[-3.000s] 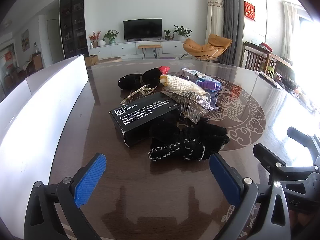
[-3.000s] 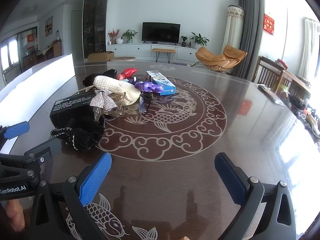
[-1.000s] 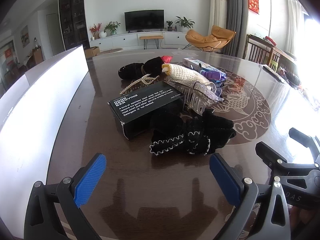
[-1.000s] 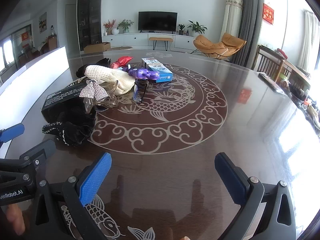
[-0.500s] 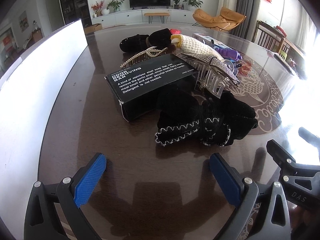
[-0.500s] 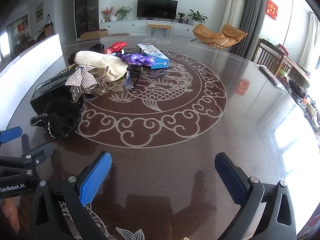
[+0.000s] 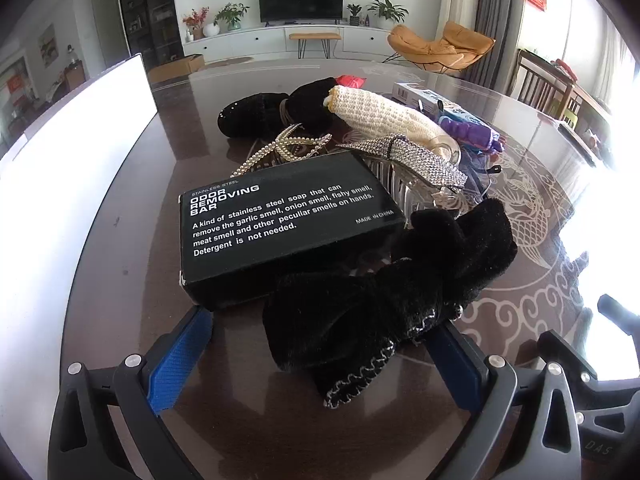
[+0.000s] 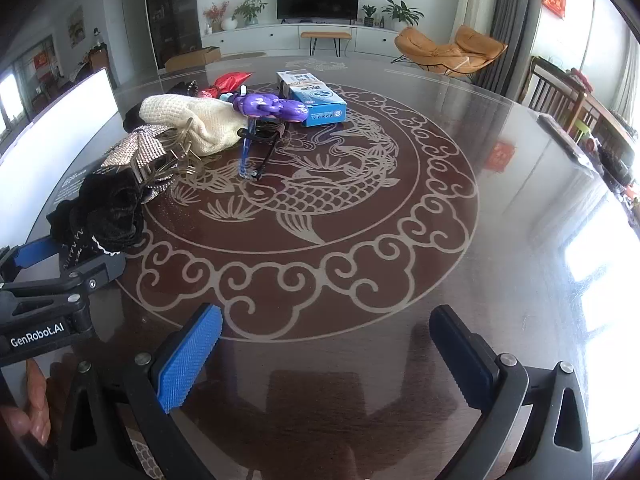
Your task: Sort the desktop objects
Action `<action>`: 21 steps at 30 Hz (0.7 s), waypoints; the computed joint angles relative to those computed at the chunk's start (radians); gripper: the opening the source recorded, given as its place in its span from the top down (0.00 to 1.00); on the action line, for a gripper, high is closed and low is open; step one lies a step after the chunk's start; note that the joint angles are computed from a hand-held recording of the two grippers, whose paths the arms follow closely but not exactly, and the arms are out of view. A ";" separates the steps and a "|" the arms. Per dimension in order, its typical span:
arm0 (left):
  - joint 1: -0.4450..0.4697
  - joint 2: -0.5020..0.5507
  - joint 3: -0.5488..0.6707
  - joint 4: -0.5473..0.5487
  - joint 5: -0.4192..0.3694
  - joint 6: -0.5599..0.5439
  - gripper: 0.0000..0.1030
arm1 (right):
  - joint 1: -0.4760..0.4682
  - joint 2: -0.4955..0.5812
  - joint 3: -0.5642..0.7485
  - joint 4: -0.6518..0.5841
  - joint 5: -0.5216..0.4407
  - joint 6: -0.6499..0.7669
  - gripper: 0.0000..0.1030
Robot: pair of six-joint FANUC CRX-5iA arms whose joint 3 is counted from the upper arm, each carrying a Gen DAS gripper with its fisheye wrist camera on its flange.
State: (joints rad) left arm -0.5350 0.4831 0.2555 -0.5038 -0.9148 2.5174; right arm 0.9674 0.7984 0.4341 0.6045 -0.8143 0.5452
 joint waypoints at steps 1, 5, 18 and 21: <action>0.003 0.000 0.000 0.002 0.002 -0.005 0.00 | 0.000 0.000 -0.001 0.004 -0.003 -0.006 0.00; 0.005 -0.001 -0.001 0.005 0.004 -0.008 0.00 | 0.009 0.001 -0.013 0.050 -0.009 -0.008 0.00; 0.006 -0.001 -0.001 0.004 0.005 -0.008 0.00 | -0.016 -0.009 -0.002 -0.056 0.036 0.064 0.00; 0.006 -0.001 -0.001 0.004 0.005 -0.007 0.00 | -0.016 -0.009 -0.002 -0.056 0.036 0.064 0.00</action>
